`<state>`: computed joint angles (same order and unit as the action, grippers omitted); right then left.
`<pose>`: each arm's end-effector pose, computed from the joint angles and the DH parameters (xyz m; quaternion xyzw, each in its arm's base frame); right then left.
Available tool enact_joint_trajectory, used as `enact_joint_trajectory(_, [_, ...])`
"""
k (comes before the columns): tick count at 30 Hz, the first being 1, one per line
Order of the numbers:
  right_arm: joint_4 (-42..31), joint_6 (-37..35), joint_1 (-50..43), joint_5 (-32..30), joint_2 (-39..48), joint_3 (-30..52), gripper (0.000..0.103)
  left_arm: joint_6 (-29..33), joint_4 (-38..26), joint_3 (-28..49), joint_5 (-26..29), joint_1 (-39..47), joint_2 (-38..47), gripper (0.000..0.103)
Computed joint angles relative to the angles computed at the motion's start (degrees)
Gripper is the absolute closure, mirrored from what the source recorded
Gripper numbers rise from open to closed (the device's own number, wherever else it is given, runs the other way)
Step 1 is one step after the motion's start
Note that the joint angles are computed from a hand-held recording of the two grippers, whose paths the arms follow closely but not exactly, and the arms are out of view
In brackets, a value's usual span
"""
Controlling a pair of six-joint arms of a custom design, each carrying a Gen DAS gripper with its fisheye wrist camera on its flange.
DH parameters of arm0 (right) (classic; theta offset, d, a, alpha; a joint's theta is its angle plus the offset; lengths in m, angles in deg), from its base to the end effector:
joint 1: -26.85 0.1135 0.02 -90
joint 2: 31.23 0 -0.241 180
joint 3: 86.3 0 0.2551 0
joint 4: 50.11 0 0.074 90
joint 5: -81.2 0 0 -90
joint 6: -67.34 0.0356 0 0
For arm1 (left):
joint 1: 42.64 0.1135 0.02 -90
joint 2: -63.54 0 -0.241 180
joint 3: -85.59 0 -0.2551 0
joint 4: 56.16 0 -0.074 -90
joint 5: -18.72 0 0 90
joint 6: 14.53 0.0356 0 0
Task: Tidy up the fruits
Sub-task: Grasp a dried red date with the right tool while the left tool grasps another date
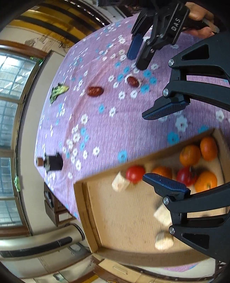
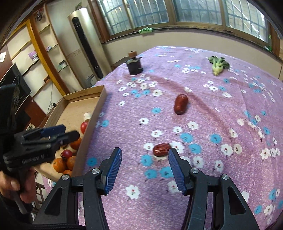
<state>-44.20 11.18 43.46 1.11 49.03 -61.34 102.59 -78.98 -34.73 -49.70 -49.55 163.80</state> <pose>0.1890 0.0500 0.0585 0.1696 0.9193 0.0741 0.3473 0.3008 -0.0496 0.0889 0.3209 0.9015 -0.1397 0.2544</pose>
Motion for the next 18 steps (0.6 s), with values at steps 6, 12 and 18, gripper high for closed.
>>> enact_joint_trajectory(6, [3.04,-2.24,-4.86,-2.95,1.19,-1.23,0.047,-0.59,0.90,-2.56,0.39,-4.12,-0.80,0.042])
enact_joint_trajectory(12, [4.08,-6.97,-11.60,-6.52,5.29,1.49,0.047,-2.26,1.75,-2.30,-0.72,-10.12,2.51,0.042])
enact_joint_trajectory(18, [5.44,-12.37,-18.03,-10.09,14.04,7.84,0.047,-4.20,3.42,-0.35,-0.88,-14.28,6.53,0.042])
